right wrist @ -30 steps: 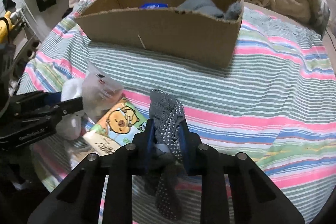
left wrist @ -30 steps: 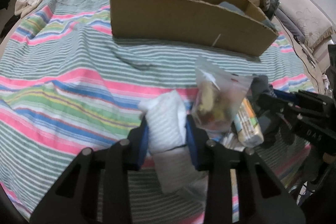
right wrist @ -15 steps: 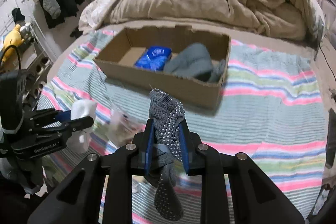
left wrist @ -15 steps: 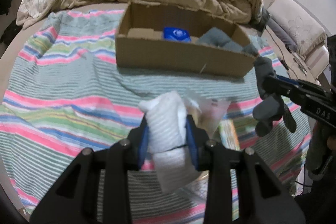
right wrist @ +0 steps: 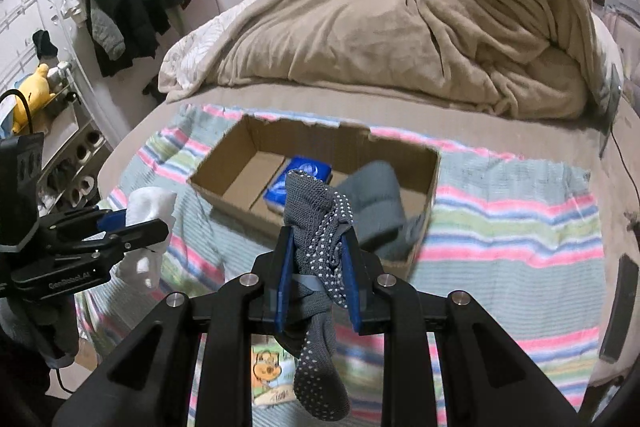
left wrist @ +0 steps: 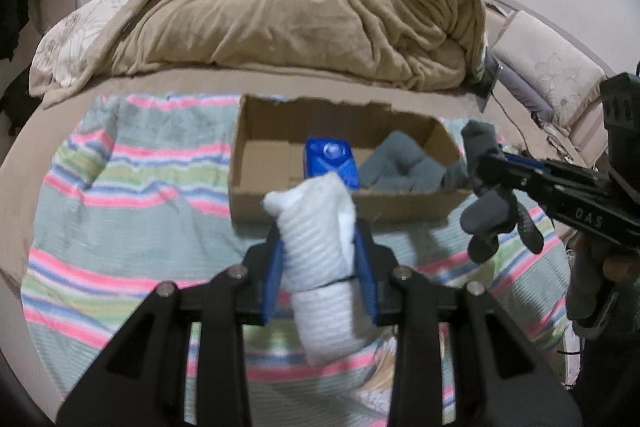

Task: Organize objects
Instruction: 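Carry the white socks and polka-dot gloves over the cardboard box with both tools, then drop the socks and gloves into the box by opening both tools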

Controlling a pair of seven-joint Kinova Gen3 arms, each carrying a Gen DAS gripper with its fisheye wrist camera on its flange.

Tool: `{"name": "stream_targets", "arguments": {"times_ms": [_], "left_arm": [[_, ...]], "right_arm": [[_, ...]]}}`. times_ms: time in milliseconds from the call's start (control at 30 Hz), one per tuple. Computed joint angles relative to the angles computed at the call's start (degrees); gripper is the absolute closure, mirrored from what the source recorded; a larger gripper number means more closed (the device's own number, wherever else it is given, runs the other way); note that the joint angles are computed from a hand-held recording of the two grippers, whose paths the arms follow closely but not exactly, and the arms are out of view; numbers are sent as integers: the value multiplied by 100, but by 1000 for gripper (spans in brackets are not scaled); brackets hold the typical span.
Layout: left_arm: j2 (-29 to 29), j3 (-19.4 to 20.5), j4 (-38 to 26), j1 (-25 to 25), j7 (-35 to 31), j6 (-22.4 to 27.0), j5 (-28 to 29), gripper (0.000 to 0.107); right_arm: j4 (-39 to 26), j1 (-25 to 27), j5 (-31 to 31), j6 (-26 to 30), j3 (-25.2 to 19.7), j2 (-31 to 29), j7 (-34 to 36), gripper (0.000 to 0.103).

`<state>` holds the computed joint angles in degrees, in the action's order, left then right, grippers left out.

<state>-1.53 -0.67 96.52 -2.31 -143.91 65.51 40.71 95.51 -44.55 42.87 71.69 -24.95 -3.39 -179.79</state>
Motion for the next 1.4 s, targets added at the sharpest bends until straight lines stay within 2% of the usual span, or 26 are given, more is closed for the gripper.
{"name": "stream_targets", "arguments": {"times_ms": [233, 533, 1067, 1400], "left_arm": [[280, 123, -378, 39, 58, -80, 105, 74], [661, 365, -751, 92, 276, -249, 114, 74], [1442, 792, -1136, 278, 751, -669, -394, 74], [1612, 874, -1239, 387, 1167, -768, -781, 67]], "right_arm": [[-181, 153, 116, -109, 165, 44, 392, 79], [-238, 438, 48, -571, 450, 161, 837, 79], [118, 849, -558, -1679, 899, 428, 1304, 79], [66, 846, -836, -1796, 1086, 682, 1594, 78]]}}
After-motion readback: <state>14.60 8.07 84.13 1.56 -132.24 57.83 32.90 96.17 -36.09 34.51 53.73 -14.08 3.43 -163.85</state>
